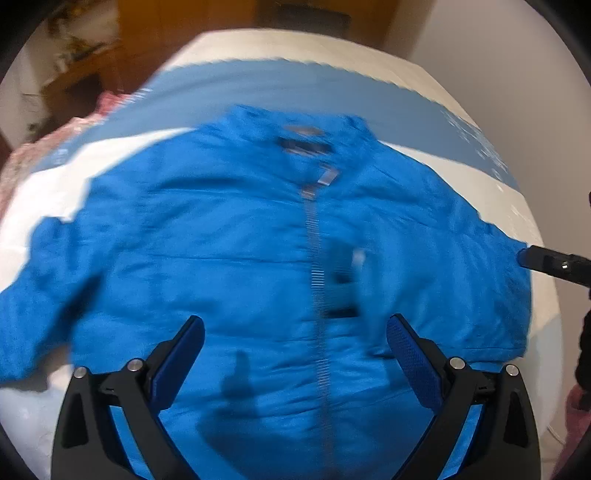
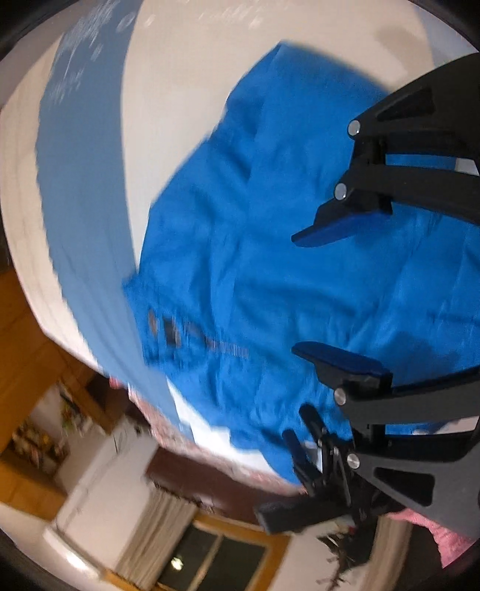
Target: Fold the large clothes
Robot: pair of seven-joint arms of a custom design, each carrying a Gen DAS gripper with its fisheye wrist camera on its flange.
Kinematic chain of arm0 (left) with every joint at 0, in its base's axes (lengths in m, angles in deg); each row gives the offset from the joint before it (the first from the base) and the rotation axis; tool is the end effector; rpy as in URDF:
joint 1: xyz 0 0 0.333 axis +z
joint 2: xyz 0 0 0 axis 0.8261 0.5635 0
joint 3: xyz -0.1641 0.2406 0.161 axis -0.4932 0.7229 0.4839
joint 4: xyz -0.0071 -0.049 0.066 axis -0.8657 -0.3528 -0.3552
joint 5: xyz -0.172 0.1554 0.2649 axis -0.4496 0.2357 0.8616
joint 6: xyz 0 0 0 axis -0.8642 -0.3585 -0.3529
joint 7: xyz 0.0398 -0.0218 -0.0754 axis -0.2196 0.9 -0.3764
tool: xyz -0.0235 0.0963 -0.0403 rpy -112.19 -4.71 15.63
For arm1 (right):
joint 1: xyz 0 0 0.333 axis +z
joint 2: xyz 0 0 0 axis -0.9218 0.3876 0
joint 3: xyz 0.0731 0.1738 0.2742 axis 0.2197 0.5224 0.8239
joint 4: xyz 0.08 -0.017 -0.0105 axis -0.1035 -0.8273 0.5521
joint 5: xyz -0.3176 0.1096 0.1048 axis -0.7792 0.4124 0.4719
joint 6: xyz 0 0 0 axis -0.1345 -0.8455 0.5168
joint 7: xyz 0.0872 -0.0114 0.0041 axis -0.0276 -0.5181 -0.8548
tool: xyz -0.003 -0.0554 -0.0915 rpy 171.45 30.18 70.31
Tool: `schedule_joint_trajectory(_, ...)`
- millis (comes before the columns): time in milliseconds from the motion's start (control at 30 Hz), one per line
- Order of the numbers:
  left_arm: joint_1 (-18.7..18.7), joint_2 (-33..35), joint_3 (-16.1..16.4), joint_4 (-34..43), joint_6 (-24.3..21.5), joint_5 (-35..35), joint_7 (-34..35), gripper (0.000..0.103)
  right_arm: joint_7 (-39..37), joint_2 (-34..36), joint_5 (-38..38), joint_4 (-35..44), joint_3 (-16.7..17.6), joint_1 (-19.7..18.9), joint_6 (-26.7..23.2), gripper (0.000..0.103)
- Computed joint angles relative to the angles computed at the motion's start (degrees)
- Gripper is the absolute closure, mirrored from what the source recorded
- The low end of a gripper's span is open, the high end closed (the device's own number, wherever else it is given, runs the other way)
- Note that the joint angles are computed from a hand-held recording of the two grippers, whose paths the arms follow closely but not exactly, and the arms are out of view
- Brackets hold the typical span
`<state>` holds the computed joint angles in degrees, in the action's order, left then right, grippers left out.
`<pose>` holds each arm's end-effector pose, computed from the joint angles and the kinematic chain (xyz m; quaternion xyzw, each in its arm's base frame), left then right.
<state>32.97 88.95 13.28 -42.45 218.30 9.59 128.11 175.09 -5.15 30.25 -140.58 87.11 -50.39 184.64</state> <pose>0.6045 -0.3565 0.5111 -0.6845 0.6998 -0.1903 0.0745 0.6442 0.3029 0.5188 -0.7055 0.6283 0.1090 0.3093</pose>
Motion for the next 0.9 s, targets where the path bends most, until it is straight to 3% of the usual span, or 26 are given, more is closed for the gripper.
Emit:
schedule_joint_trajectory(133, -0.9, 7.8, -1.4, 10.9, -4.2, -2.7, 3.7, 0.011, 1.5, -2.0, -1.1, -4.8, -1.3, 0.2, 2.6, 0.05)
schedule_joint_trajectory(200, -1.9, 12.0, -1.4, 17.5, -7.6, -3.8, 4.9, 0.039, 2.4, -2.9, -2.9, -6.3, -2.1, 0.5, 3.4, 0.05)
schedule_joint_trajectory(267, -2.7, 14.9, -1.0, 22.4, -10.2, -4.5, 5.1, 0.051, 2.7, -3.8, -3.6, -7.8, -2.2, 0.3, 4.3, 0.05)
schedule_joint_trajectory(333, -2.7, 15.2, -0.9, 22.7, -9.3, -5.6, 5.1, 0.065, 3.0, -4.4, -4.1, -8.6, -2.3, 0.1, 5.0, 0.05)
schedule_joint_trajectory(367, -2.8, 14.1, -0.5, 20.8, -7.4, -5.5, 4.5, 0.08, 3.3, -4.6, -4.5, -8.9, -2.3, 0.2, 5.3, 0.05)
schedule_joint_trajectory(400, -2.5, 13.0, -0.5, 19.1, -5.7, -5.7, 4.5, 0.084, 3.5, -4.9, -4.7, -9.3, -2.4, 0.1, 5.8, 0.05)
schedule_joint_trajectory(500, -1.5, 7.3, 0.1, 10.6, 1.2, -5.6, 2.9, 0.088, 2.9, -5.4, -3.6, -10.2, -1.9, -0.7, 7.1, 0.05)
schedule_joint_trajectory(633, -0.6, 1.3, 2.3, 3.0, 4.7, -2.1, -1.4, 0.088, 0.6, -5.7, -1.6, -10.7, -0.8, -1.6, 8.3, 0.05)
schedule_joint_trajectory(733, -0.7, -2.7, 4.6, -1.7, 4.0, 4.2, -5.2, 0.088, -1.3, -4.6, 0.2, -9.1, 0.1, -1.9, 7.3, 0.052)
schedule_joint_trajectory(900, 2.4, -4.5, 4.1, -4.3, 0.8, 5.8, -8.3, 0.088, -2.6, -1.2, 1.0, -5.1, 0.8, -0.9, 4.7, 0.052)
